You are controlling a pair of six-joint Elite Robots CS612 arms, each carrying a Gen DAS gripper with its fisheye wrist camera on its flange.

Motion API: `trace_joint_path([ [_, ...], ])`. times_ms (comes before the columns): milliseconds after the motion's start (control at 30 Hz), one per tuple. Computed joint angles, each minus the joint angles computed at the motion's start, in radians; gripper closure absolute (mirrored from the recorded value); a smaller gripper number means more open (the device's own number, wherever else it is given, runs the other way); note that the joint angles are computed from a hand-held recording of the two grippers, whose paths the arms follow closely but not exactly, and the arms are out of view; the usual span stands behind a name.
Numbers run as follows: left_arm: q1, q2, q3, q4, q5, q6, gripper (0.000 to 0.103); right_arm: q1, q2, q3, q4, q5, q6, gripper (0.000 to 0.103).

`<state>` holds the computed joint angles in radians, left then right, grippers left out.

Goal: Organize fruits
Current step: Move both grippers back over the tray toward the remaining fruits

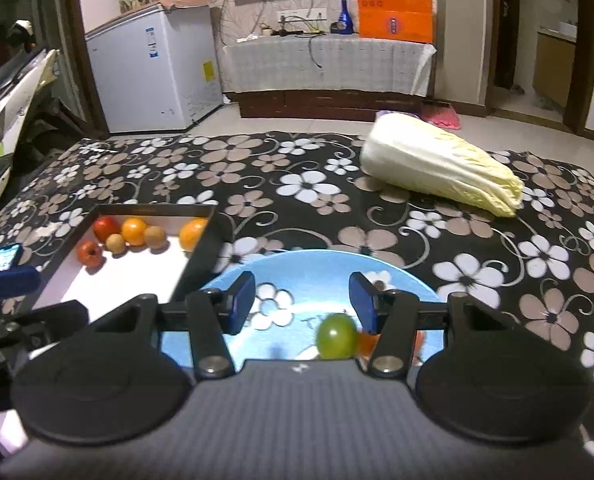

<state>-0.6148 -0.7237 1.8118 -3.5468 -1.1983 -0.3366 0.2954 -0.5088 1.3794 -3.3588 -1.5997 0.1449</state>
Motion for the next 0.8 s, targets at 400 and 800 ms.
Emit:
trace_joint_path([
  [400, 0.012, -0.008, 0.012, 0.024, 0.016, -0.029, 0.033, 0.019, 0.018, -0.037, -0.01, 0.085, -0.056, 0.048],
  [800, 0.039, -0.026, 0.032, 0.086, 0.054, -0.102, 0.033, 0.032, 0.052, -0.114, 0.045, 0.186, -0.104, 0.048],
])
